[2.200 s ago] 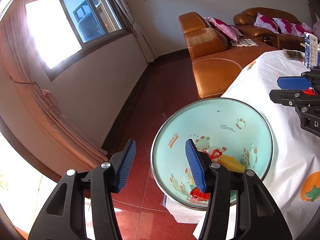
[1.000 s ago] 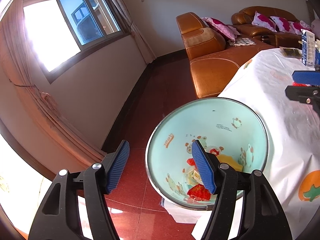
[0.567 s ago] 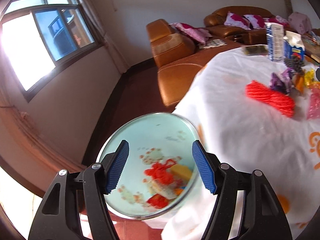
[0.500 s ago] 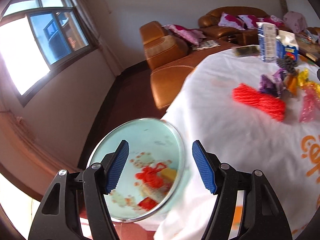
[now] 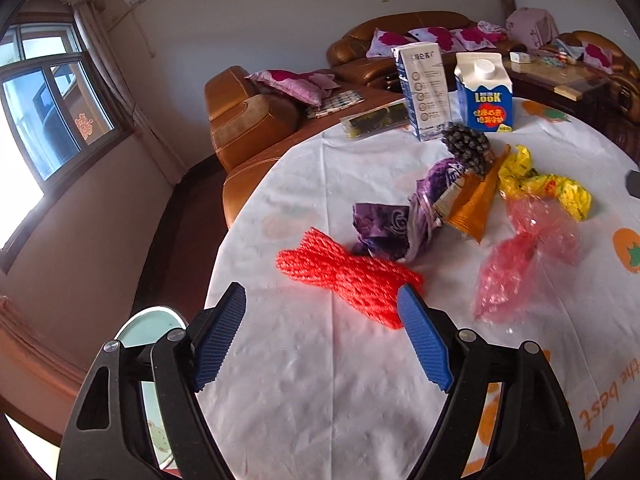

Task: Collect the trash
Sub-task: 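Move both tools back over the table toward the red mesh net, then reach the left tool to the red mesh net and grasp it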

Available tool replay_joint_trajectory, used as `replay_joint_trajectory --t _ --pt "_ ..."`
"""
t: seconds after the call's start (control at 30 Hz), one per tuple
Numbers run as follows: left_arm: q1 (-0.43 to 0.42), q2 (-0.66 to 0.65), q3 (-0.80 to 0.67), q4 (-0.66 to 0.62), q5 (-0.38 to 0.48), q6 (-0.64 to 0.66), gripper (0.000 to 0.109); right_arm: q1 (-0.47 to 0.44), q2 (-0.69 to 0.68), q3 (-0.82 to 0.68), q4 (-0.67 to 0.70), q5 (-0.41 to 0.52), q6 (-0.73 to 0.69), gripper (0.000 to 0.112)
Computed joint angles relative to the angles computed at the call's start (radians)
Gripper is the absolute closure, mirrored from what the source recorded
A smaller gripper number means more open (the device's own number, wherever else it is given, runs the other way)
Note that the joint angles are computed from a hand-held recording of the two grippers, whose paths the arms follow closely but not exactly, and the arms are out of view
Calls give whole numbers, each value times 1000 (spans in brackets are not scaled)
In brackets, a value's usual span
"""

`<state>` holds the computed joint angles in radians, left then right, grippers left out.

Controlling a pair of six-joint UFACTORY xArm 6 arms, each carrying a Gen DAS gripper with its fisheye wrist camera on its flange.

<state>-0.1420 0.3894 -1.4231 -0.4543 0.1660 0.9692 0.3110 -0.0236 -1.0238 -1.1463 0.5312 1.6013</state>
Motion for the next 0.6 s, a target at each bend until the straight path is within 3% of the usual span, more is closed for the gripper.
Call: replay_joint_trajectory --t 0.13,0.23,0.47,0.6 --pt "38 78 -111 203 17 -200 31 -16 -33 47 -41 -18 58 55" --pt "55 138 -199 303 35 -279 31 -24 -27 46 -36 -28 58 55" --pt "57 284 -428 391 135 -362 29 -16 -8 30 -17 -22 32 54" --pt "70 397 -605 583 193 -561 24 -7 -3 28 -17 -10 29 53"
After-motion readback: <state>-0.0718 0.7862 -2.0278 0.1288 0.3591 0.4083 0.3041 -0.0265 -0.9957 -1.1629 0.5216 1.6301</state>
